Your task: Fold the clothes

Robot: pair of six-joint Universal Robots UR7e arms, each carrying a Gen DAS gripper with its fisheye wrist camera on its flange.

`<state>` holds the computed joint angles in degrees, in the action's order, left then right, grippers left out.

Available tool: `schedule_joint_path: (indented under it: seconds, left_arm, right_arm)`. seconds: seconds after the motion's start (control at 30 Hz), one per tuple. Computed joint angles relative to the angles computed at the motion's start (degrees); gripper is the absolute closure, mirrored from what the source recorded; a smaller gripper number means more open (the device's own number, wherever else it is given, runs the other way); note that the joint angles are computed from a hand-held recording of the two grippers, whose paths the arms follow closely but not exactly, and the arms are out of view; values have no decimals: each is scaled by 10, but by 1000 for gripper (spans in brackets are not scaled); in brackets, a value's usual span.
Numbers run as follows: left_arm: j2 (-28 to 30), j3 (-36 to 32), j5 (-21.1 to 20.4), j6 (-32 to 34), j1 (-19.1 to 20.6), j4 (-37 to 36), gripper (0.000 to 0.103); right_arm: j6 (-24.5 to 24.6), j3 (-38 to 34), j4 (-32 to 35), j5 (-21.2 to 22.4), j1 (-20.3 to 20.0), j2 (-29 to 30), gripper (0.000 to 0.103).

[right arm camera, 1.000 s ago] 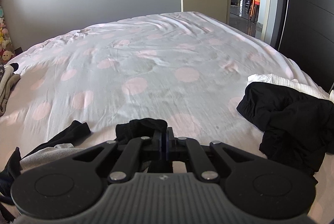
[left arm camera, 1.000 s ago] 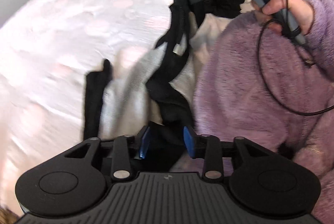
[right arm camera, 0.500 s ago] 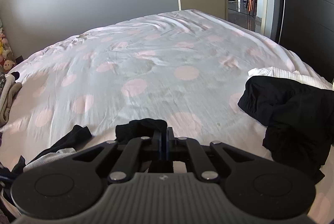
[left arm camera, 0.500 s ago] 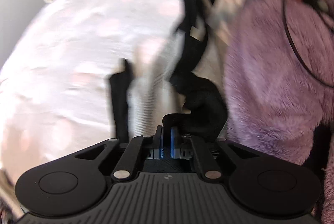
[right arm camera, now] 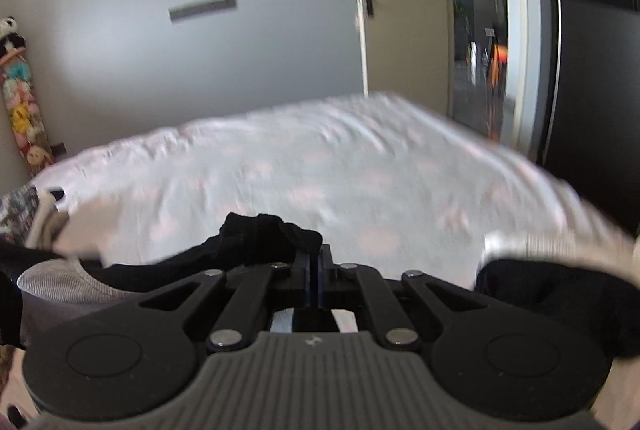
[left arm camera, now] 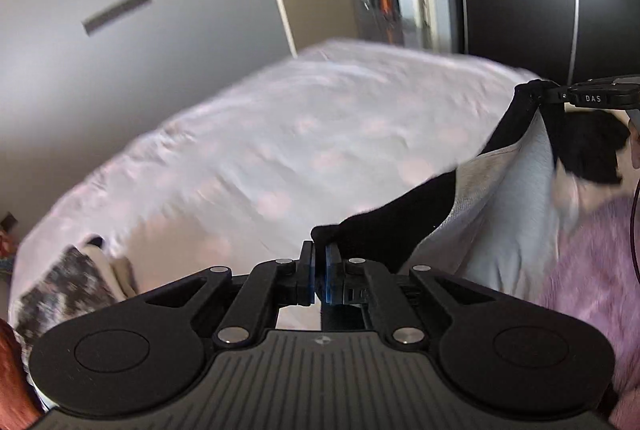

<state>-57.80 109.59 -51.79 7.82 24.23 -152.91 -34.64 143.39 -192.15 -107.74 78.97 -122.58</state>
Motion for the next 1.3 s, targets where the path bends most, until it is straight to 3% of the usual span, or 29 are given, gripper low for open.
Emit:
schedule_joint_path:
  seconds: [0.13,0.2,0.3,0.5,0.67,0.77,0.9,1.13,1.3]
  left_arm:
    - [-13,-22,41,17,-28,-44,100]
    - [-18,-32,65,31,-43,-71,100]
    - [-32,-38,88,46,-63,-110,100]
    - [-48,-33,106,96,-99,-196,100]
    - [-47,-35,97,122,-113,-237,100]
    - [-41,-43,92,118,-109,-231,100]
    - [-35,-42,91,86,-96,-191,100]
    - [17,-67,69,6,-12,-76,100]
    - [81,-99,48,-47,68,-6,101]
  right_arm:
    - [-58,-75,-70,-91,160,67,99]
    - [-124,-109,-132,-134,235,105,99]
    - [-170,-158,-160,-177,322,134,99]
    - [-271,-192,-250,-214,425,165,99]
    - [-327,-200,-312,-208,462,175,99]
    - [-325,-205,-307,-201,453,177,99]
    - [-282,-193,-268,-179,401,170,99]
    - [-169,-149,-181,-99,226,176,99]
    - [-125,-139,-151,-59,107,240,99]
